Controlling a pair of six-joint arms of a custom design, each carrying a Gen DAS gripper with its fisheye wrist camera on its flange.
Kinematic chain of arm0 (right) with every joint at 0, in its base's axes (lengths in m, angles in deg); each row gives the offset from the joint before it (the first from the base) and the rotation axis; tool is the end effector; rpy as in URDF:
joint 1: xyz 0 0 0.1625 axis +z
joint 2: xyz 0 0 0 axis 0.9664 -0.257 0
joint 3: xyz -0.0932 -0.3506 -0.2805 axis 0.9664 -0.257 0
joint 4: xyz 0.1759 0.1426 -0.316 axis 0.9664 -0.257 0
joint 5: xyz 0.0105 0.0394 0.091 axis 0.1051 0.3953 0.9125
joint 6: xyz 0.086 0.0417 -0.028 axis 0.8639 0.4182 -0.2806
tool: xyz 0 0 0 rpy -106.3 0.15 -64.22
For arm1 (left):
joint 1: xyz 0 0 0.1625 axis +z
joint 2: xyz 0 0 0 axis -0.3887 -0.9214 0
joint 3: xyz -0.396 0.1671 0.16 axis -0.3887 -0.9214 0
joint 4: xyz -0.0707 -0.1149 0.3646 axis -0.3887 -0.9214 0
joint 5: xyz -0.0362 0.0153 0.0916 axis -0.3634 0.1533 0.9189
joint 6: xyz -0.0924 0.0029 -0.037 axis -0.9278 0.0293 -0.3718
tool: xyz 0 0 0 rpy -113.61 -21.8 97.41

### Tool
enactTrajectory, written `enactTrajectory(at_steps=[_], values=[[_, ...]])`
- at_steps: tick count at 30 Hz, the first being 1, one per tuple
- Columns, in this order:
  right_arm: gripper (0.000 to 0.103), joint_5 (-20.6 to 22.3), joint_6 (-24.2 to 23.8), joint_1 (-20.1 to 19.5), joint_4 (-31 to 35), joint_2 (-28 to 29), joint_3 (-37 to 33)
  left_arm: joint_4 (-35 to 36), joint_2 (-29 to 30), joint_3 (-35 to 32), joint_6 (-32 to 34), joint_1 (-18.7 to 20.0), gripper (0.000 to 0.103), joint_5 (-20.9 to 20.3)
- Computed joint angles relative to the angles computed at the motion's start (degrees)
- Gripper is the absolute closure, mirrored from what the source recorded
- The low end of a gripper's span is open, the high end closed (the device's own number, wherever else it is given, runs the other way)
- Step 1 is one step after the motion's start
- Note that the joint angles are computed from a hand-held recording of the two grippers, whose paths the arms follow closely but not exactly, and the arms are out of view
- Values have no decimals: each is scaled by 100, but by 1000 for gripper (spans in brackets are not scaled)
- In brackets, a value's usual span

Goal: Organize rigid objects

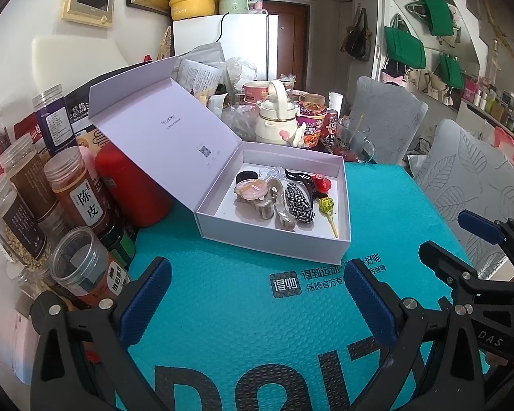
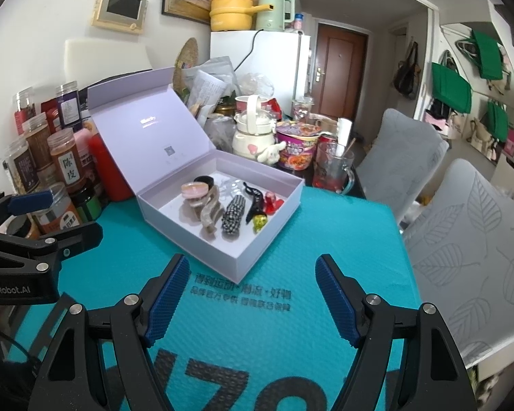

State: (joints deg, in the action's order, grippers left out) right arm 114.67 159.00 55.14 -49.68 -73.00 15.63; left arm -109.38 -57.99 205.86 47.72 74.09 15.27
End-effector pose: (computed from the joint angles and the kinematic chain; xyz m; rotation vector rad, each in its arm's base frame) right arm 0.3487 -0.3484 0.0092 0.2566 -2.0070 1.1228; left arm -0.0994 -0.4272 0.2673 0.9888 2.3434 -0.7829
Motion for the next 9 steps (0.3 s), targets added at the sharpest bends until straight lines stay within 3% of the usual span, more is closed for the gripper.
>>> enactTrajectory(at_steps=[9], values=[[26, -5, 73, -30, 48, 9, 3, 1, 63, 2, 44, 11, 0, -45]])
